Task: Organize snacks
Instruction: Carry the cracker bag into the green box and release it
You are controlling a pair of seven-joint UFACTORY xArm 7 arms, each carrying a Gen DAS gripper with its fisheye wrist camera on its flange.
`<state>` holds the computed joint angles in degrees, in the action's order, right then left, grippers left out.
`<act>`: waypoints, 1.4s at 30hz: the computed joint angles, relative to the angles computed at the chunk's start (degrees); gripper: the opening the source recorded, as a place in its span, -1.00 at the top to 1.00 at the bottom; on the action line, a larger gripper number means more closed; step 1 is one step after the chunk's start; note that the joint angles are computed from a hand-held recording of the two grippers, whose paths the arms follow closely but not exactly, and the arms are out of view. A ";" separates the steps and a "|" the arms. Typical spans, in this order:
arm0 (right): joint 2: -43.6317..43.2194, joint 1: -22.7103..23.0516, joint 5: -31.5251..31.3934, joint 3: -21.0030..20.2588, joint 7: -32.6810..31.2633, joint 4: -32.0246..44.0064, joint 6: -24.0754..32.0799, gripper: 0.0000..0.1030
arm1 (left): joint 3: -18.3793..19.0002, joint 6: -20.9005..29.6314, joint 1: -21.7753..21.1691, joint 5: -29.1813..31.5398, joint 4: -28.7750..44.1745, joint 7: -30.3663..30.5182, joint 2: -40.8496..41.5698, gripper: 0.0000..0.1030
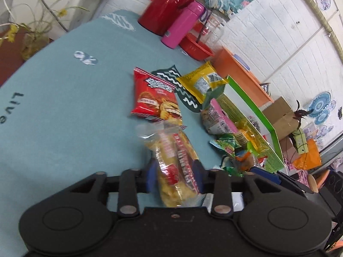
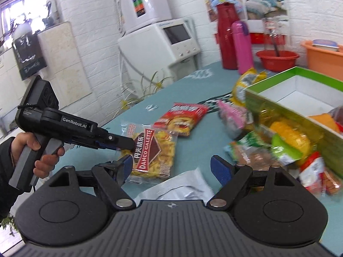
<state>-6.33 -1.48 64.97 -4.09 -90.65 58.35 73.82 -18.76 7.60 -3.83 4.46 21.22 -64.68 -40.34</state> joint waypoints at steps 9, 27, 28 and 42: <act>3.88 2.20 -2.94 2.87 1.01 3.08 0.92 -1.00 | 0.86 -4.23 -2.28 -1.73 -3.66 -0.82 -0.80 -0.63; 5.03 0.57 -1.78 3.54 4.50 5.37 2.22 0.07 | -5.23 -7.24 4.36 -1.35 0.00 -0.04 2.26 0.19; 4.69 0.37 -0.82 3.15 4.23 5.46 2.23 0.07 | -5.70 -7.33 5.00 -0.74 1.01 0.13 2.55 0.19; 10.36 -5.53 11.44 0.94 4.24 15.33 -3.06 0.07 | -20.63 -13.96 22.70 8.78 28.21 7.75 27.42 0.20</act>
